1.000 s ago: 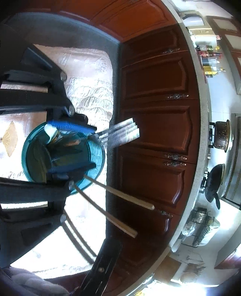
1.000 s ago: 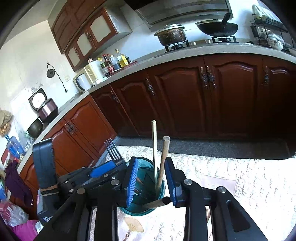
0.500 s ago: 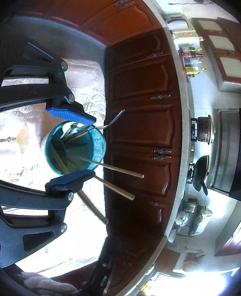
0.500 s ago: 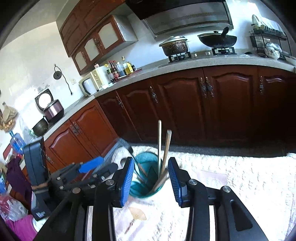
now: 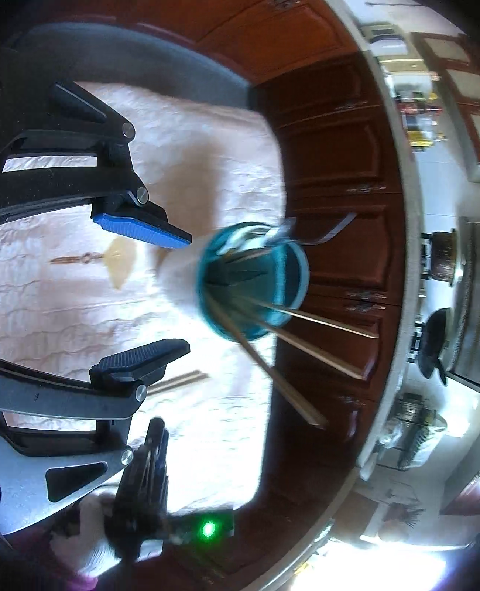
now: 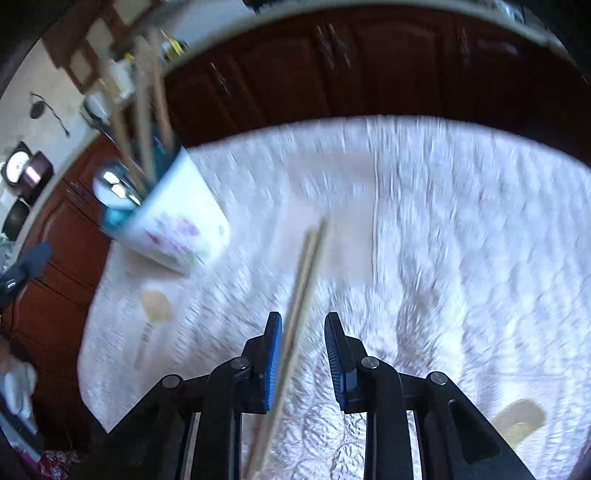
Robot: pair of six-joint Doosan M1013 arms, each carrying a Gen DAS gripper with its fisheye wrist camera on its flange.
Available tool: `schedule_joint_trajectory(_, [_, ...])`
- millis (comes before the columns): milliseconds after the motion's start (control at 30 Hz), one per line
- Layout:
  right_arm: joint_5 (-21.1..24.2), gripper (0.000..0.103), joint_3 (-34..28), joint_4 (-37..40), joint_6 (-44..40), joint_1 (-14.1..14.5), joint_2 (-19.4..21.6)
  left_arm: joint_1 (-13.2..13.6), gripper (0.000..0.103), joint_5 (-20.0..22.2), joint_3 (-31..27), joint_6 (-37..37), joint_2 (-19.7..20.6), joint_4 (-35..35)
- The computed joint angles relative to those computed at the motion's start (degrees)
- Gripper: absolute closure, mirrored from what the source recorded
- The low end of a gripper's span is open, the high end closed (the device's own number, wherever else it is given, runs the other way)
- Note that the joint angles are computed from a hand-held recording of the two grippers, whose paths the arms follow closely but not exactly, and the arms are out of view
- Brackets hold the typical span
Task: Organize utensils
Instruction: 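Return the right tool to the table and grasp another chopstick, then grasp the last chopstick with the left tool and lift it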
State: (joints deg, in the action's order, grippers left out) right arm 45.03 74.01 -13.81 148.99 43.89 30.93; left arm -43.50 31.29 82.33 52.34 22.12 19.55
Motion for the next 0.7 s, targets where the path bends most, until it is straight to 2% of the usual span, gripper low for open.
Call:
schedule_joint_trajectory(100, [-1.2,0.08,-0.4,1.3,-0.6,-0.6,0.8,-0.1,0.052,0.6,0.4,1.2,0.3,-1.4])
schedule_joint_trajectory(200, [0.2,0.084,-1.7,1.8,-1.0,-1.1,2.0,-0.1,0.052,1.1,0.6,2.3,0.7,-3.4])
schedule_joint_trajectory(300, [0.0,0.091,-2.7,4.9,-2.5,-1.8,3.4,-0.2,0.052,1.5,0.3,3.6,1.2,-5.5])
schedule_joint_trajectory(400, [-0.5,0.097,-2.5,4.4,-1.5,-2.0,3.5,-0.4,0.052,1.9,0.0,5.3,1.8,-7.3])
schedule_joint_trajectory(500, [-2.3,0.098,0.6,3.8,1.2,-2.2,1.5,-0.7,0.052,3.0,-1.0,7.6,2.6,-9.3])
schedule_joint_trajectory(600, [-7.1,0.098,6.4,3.6,5.2,-2.2,-2.3,-1.0,0.052,3.1,-1.8,9.7,3.5,-11.7])
schedule_joint_trajectory(700, [-5.9,0.098,8.8,2.6,7.8,-1.4,-3.9,-1.2,0.052,3.9,-3.9,12.5,5.2,-14.9])
